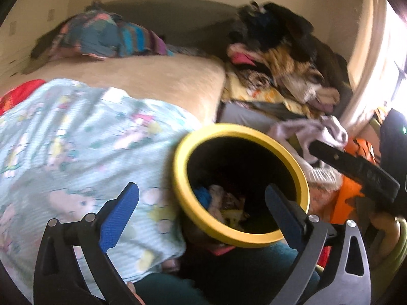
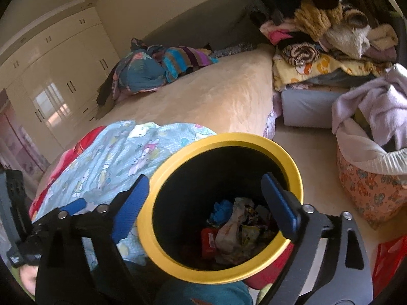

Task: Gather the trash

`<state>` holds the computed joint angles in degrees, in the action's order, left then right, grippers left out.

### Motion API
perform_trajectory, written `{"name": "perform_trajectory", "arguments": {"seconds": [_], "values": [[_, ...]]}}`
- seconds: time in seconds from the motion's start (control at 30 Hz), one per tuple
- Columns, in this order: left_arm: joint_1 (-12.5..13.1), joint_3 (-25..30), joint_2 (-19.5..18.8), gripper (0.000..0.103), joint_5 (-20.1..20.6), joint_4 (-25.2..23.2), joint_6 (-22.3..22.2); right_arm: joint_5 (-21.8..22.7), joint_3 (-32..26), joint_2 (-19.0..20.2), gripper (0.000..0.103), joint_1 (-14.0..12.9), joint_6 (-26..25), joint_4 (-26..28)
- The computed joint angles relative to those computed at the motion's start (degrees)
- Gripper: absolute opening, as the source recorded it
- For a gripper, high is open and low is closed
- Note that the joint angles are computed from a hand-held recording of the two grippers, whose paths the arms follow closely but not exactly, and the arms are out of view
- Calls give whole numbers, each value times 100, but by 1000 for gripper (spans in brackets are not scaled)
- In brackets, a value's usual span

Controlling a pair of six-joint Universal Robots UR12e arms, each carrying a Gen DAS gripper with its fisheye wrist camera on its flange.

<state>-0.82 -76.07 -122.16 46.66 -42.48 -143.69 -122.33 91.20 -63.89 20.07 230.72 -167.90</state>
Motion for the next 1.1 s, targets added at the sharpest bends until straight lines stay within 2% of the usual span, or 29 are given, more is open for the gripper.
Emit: {"name": "perform_trajectory", "arguments": {"seconds": [0.13,0.27,0.4,0.67,0.77,0.93,1.1], "values": [[131,-161,66,97,107,653,-422,-153,-214,142,93,127,-205,-104],[265,-295,100,97,179,1290,-950,-430,-500,335,93,288,-384,-68],[387,-450,145,97,249,1861,-1228,-855,-810,568,93,488,-711,-33],[620,-879,292,97,229,2913,-1581,-1913,-1292,1078,93,877,-1953,-988],[655,-1000,330,97,412,3312,-1796,-2068,-1353,1143,93,929,-2139,-1181],[738,-1051,319,97,416,3586,-2030,-2351,-1460,1277,93,995,-2505,-1482],[746,-1042,305,97,452,3599,-2061,-2388,-1477,1291,93,989,-2505,-1415]]}}
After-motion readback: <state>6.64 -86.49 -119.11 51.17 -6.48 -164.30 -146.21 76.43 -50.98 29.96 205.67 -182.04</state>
